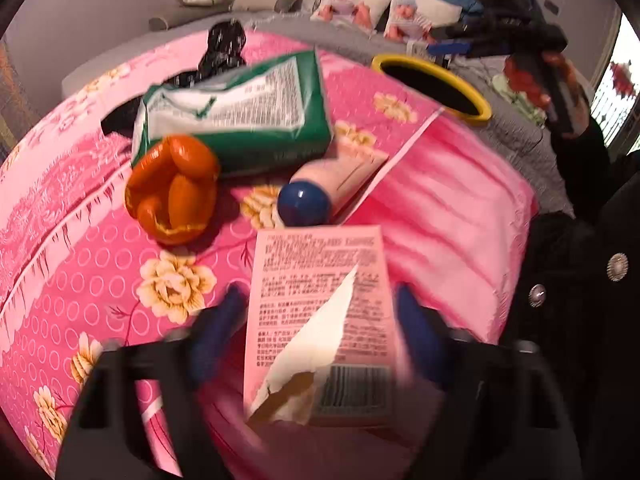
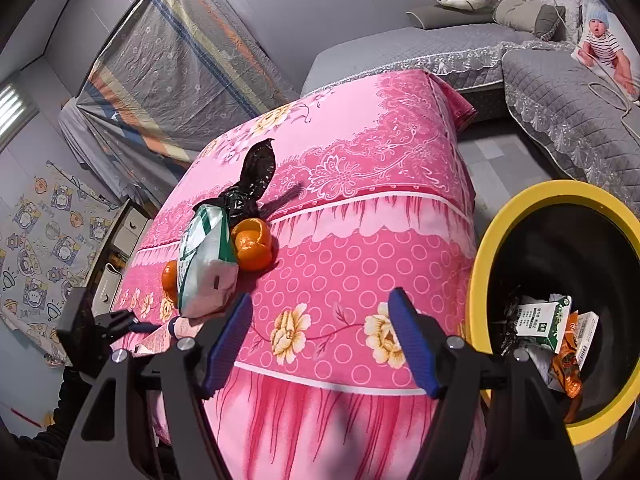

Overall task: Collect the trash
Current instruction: 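Move back to the bed and grasp the torn pink paper box with the left tool, then grasp the black plastic bag with the right tool while the left tool holds the pink box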

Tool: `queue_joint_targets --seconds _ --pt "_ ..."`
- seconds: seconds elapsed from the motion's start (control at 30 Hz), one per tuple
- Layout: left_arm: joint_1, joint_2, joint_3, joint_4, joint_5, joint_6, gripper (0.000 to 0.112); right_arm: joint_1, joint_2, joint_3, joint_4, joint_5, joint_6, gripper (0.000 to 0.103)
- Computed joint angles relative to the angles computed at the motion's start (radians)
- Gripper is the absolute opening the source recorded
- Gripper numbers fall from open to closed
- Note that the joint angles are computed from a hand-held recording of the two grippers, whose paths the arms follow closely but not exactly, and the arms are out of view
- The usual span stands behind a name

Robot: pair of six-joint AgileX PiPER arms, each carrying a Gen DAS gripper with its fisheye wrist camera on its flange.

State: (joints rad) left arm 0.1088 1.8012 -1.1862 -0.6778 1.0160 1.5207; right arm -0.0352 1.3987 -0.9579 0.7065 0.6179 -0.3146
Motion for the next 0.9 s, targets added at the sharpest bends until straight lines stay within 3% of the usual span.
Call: queue_joint_targets --seconds 0.1,0.37,0.5,0.6,0.9 --pt "0.003 -0.005 0.012 -0.007 -0.016 0.011 0.059 0.005 0.008 -0.010 0.013 0.008 -0.010 0.067" --pt "0.159 -0.082 0.056 -0.142 0.084 0.113 0.058 0.096 0.129 -0.190 -0.019 0.015 0.011 0.067" --pt "0.237 -0.154 0.152 -0.247 0.060 0.176 0.059 0.113 0.293 -0.378 0.033 0.059 0.018 0.067" --pt "0.287 -0.222 0.249 -0.352 0.011 0.205 0.059 0.113 0.471 -0.588 0.057 0.139 0.091 0.067" --pt "0.355 -0.282 0.298 -0.522 0.003 0.183 0.059 0.136 0.807 -1.061 -0.069 0.293 0.367 0.067"
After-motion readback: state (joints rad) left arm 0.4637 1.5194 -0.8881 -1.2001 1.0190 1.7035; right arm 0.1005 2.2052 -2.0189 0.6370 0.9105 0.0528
